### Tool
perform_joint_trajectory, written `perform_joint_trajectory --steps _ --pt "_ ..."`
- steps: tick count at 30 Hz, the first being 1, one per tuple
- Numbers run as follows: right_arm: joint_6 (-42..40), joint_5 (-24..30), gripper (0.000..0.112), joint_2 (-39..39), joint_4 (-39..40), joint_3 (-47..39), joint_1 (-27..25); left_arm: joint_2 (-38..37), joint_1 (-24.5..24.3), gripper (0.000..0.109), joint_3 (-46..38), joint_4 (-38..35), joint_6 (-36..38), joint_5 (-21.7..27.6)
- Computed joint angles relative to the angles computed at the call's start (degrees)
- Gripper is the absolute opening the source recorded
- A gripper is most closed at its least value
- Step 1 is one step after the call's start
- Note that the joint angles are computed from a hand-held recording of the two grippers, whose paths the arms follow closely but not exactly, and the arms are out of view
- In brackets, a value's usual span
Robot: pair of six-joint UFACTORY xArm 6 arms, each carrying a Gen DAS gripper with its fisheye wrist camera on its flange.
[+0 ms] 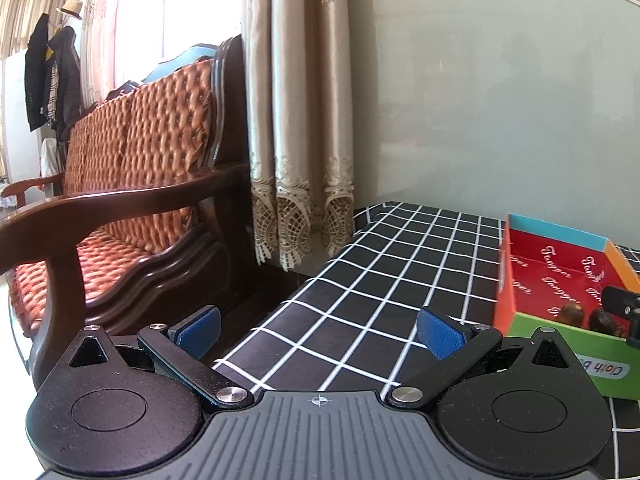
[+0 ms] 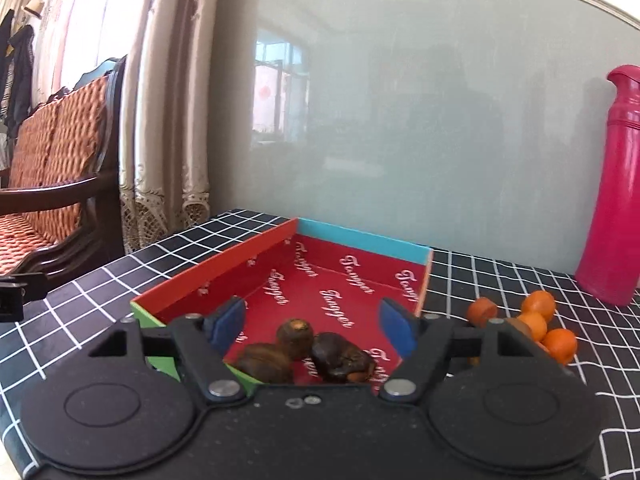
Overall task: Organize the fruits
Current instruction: 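Carry the mangosteen into the red box and open the right gripper, then move the left gripper to the fruit pile and grasp a mandarin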
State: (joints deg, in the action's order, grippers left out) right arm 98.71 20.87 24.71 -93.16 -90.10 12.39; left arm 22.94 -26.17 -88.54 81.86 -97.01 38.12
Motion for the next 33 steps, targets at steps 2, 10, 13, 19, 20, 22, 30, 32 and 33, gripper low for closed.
perform_joint_trajectory --steps 2,10,13,19,20,22,30,32,33 --pt "1.96 1.80 0.084 -0.82 -1.26 0.86 -0.05 0.54 -0.34 0.103 -0.82 -0.07 0.21 -0.48" --pt "6.62 15.26 0.103 -8.63 -5.30 10.31 -1.18 2.18 -0.51 0.103 -3.25 1.77 -2.68 -7.86" --pt "6.26 18.10 0.103 -11.74 -2.03 13.95 -2.96 3.50 -1.19 0.103 -5.10 0.74 -2.87 -9.17" --pt "11.36 23.07 0.103 -18.29 -2.38 22.02 -5.65 7.04 -3.53 0.103 -10.27 -0.89 -0.33 -10.63" --pt "12.16 22.59 0.103 -19.11 -2.87 23.07 -6.32 7.69 -4.22 0.103 -11.29 0.10 -0.59 -10.10" --pt "12.03 22.42 0.103 -20.88 -2.59 25.23 -7.57 8.83 -5.21 0.103 -12.92 1.43 -1.07 -10.20" --pt "14.02 26.94 0.103 -27.25 -4.81 32.92 -10.48 16.04 -8.87 0.103 -23.26 0.26 5.07 -14.12" --pt "14.77 27.13 0.103 -28.88 -5.00 34.81 -11.49 18.65 -9.67 0.103 -26.76 -3.29 10.60 -15.60" --pt "14.55 27.20 0.103 -29.62 -4.65 35.68 -12.09 19.97 -10.32 0.103 -28.62 -3.81 11.88 -15.53"
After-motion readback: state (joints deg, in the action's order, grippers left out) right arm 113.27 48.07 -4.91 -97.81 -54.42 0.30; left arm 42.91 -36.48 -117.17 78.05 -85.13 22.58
